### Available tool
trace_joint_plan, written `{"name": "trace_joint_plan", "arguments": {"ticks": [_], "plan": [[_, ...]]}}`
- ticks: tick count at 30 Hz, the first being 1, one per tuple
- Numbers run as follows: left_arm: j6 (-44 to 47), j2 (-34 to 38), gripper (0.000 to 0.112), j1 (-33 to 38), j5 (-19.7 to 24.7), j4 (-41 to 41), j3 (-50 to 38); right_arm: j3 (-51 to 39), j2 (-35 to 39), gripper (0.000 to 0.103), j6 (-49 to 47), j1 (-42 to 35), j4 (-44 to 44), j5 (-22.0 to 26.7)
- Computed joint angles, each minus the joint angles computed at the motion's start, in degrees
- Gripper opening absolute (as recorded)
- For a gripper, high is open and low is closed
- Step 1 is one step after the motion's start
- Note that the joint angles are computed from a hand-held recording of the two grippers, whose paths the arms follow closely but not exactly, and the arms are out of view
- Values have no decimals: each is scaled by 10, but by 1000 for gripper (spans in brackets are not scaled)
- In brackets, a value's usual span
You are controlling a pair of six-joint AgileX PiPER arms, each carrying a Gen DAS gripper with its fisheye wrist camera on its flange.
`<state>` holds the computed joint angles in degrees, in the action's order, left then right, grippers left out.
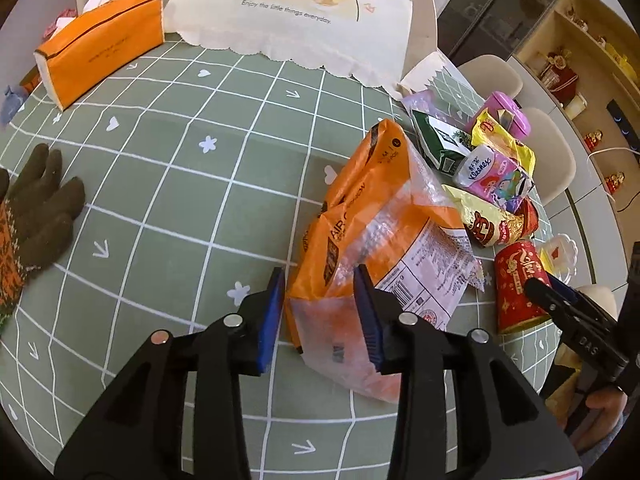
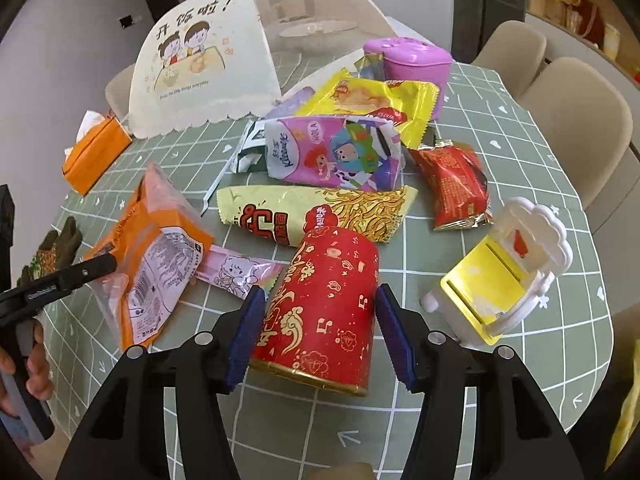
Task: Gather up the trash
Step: 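Grasp the orange chip bag with the left gripper while the right grasps the red cup, then lift the chip bag and red cup over the bin and release both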
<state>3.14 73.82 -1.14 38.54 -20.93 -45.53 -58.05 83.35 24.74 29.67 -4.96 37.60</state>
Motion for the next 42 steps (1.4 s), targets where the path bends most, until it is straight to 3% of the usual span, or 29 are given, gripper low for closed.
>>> {"name": "trace_joint_plan", "arguments": {"ticks": [5, 13, 23, 32, 37, 42], "plan": [[9, -11, 41, 13, 6, -13, 9, 8, 2, 57, -30, -5, 43, 0], [-33, 1, 41, -4, 5, 11, 7, 38, -48, 53, 20, 21, 4, -3], [-45, 1, 15, -38, 11, 33, -11, 38, -93, 53, 27, 14, -1, 23], [-54, -37, 13, -57, 22, 46, -52, 44, -143, 53, 65, 26, -45, 75], [-110, -42, 13, -103, 10, 67, -79, 49, -194, 53, 6, -20, -23, 112], [-295, -50, 13, -239, 5, 214, -118, 53, -279, 53, -107, -118, 37, 144]]}}
